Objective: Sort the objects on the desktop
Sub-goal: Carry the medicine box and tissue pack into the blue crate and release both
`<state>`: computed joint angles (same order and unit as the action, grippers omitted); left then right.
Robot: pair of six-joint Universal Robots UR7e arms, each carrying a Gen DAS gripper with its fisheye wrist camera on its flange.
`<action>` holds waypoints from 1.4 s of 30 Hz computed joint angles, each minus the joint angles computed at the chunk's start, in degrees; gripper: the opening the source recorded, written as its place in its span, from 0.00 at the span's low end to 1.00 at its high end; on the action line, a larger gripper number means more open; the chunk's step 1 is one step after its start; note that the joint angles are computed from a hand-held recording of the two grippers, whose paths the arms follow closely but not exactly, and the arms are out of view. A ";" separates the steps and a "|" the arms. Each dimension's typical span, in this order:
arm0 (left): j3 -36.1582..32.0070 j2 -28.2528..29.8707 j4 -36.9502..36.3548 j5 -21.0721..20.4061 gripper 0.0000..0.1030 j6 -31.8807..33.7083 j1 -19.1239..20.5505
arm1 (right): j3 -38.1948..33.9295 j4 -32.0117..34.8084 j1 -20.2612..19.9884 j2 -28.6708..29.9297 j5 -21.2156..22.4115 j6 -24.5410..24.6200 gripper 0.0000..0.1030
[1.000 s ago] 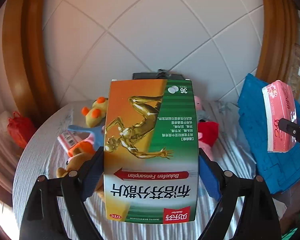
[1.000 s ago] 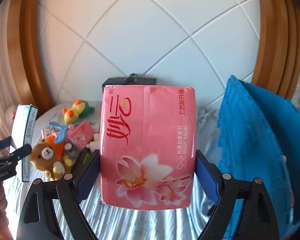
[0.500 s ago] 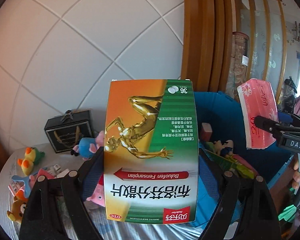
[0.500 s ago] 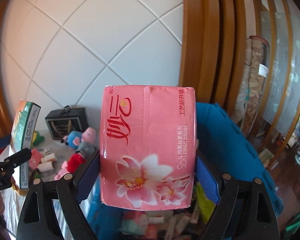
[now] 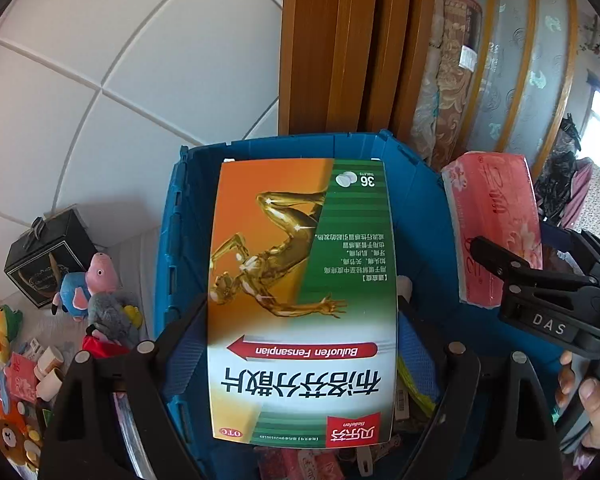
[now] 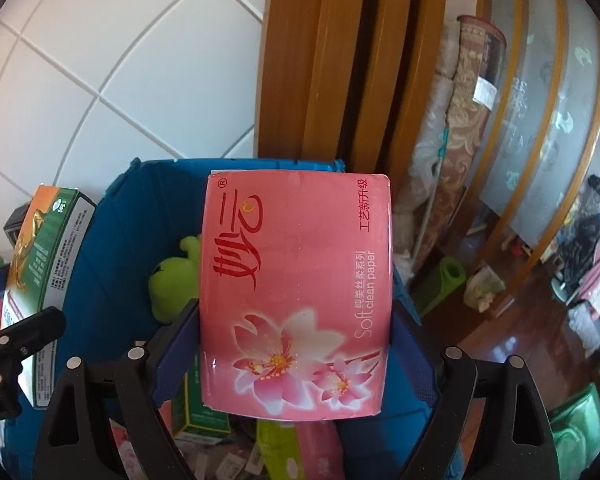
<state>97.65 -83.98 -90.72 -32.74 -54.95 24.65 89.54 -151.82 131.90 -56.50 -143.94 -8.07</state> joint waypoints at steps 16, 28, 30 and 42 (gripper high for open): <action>-6.11 11.44 11.33 -5.34 0.84 -1.58 8.93 | -3.48 17.91 -8.62 2.59 7.05 6.51 0.86; -8.09 12.60 12.10 -14.18 0.84 -1.48 12.22 | -4.68 29.19 -10.60 2.14 9.07 11.66 0.95; -7.95 12.51 11.69 -14.60 0.84 -1.15 12.28 | -4.90 29.80 -10.26 2.40 7.73 11.46 1.00; -7.97 11.70 11.77 -19.78 0.84 0.16 11.43 | -5.90 36.19 -7.61 1.33 5.77 11.08 1.00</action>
